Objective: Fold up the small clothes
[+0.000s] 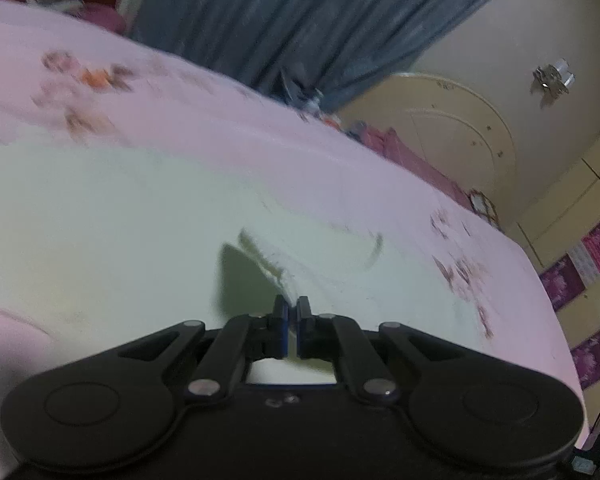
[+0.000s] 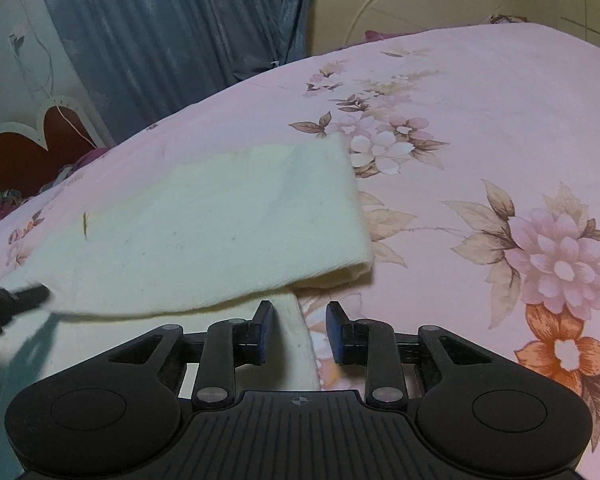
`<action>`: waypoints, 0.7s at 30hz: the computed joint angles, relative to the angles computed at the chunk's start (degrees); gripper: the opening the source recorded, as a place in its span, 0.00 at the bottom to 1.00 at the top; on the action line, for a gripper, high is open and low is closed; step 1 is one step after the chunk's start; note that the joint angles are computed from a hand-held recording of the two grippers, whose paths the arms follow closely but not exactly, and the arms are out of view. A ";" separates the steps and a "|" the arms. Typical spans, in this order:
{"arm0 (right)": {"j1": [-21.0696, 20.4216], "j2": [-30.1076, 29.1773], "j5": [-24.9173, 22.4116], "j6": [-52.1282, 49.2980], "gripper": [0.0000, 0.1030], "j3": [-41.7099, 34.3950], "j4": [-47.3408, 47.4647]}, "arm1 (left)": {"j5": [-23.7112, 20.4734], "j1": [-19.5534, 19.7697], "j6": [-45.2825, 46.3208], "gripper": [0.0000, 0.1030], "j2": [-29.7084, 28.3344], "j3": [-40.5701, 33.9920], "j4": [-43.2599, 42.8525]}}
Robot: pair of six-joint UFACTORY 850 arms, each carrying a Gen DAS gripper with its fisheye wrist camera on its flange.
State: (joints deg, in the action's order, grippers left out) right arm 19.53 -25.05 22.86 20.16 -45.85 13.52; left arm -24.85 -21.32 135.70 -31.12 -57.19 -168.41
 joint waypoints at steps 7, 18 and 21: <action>0.74 -0.12 0.65 -3.41 0.28 0.19 3.38 | 0.23 3.11 3.65 0.03 2.20 2.92 -2.49; 1.04 -1.19 0.80 -10.32 0.02 -1.01 5.65 | -1.07 5.65 0.65 0.03 3.00 5.59 1.08; 1.64 -1.54 0.78 -14.29 0.02 -1.33 9.69 | -0.55 5.79 -0.33 0.03 1.98 5.59 2.11</action>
